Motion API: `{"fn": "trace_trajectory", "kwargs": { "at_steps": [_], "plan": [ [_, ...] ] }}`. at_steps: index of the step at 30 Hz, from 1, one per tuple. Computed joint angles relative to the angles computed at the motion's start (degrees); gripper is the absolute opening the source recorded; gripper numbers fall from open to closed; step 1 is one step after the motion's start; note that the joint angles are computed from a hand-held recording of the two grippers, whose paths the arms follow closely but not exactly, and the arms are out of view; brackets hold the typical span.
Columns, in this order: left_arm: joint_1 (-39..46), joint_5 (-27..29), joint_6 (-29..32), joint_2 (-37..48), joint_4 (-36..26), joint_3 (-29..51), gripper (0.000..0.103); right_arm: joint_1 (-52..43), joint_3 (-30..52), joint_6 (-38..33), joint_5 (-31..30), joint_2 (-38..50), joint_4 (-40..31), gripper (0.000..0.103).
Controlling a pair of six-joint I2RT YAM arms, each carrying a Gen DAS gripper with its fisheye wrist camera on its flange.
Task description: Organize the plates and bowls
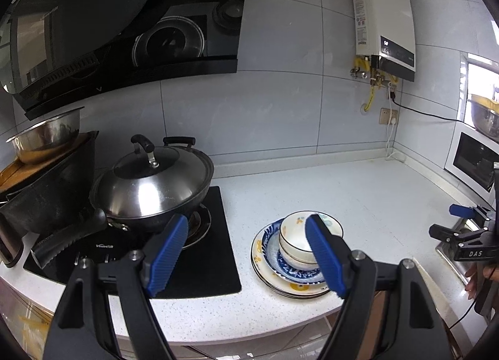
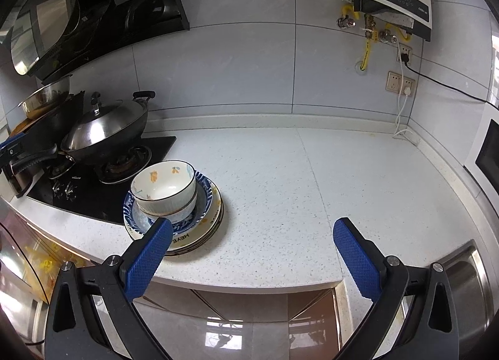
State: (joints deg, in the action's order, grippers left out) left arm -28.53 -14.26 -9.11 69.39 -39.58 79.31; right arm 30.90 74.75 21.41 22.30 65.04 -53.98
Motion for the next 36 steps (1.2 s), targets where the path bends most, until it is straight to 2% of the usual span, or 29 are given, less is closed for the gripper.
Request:
{"fn": "trace_trajectory", "kwargs": {
  "at_steps": [6, 10, 15, 17, 19, 22, 27, 34, 36],
  "plan": [
    [-4.27, -6.31, -2.77, 0.62, -3.30, 1.79, 0.077, -1.77, -1.56, -2.27, -3.25, -0.61, 1.23, 0.102],
    [-9.23, -14.26, -5.68, 0.83, -6.09, 3.01, 0.077, -3.97, -3.06, -3.67, -6.75, -1.47, 2.64, 0.102],
    [-14.58, -22.26, -11.10, 1.71, -11.30, 5.75, 0.077, -9.47, -6.50, -4.09, -17.12, -2.99, 6.07, 0.102],
    [-16.57, -25.22, -12.82, 2.66, -13.58, 7.46, 0.077, -10.18, -7.57, -4.27, -18.89, -3.63, 6.83, 0.102],
    [-17.76, -26.69, -12.89, 2.86, -13.62, 7.80, 0.077, -10.50, -8.11, -4.60, -19.77, -4.20, 6.98, 0.102],
    [-19.22, -28.62, -12.07, 2.31, -10.40, 6.56, 0.077, -11.09, -8.09, -4.87, -20.35, -5.19, 6.42, 0.102],
    [-15.78, -22.68, -11.15, 2.64, -7.38, 5.94, 0.077, -11.16, -7.06, -3.64, -18.39, -6.23, 4.57, 0.102],
    [-10.70, -14.20, -9.84, 3.29, -6.51, 5.60, 0.077, -9.40, -6.08, 0.03, -15.14, -5.61, 2.95, 0.102],
    [-9.99, -13.28, -9.79, 3.05, -6.17, 5.03, 0.077, -8.07, -5.72, 1.17, -13.95, -5.20, 2.57, 0.102]
  ]
}}
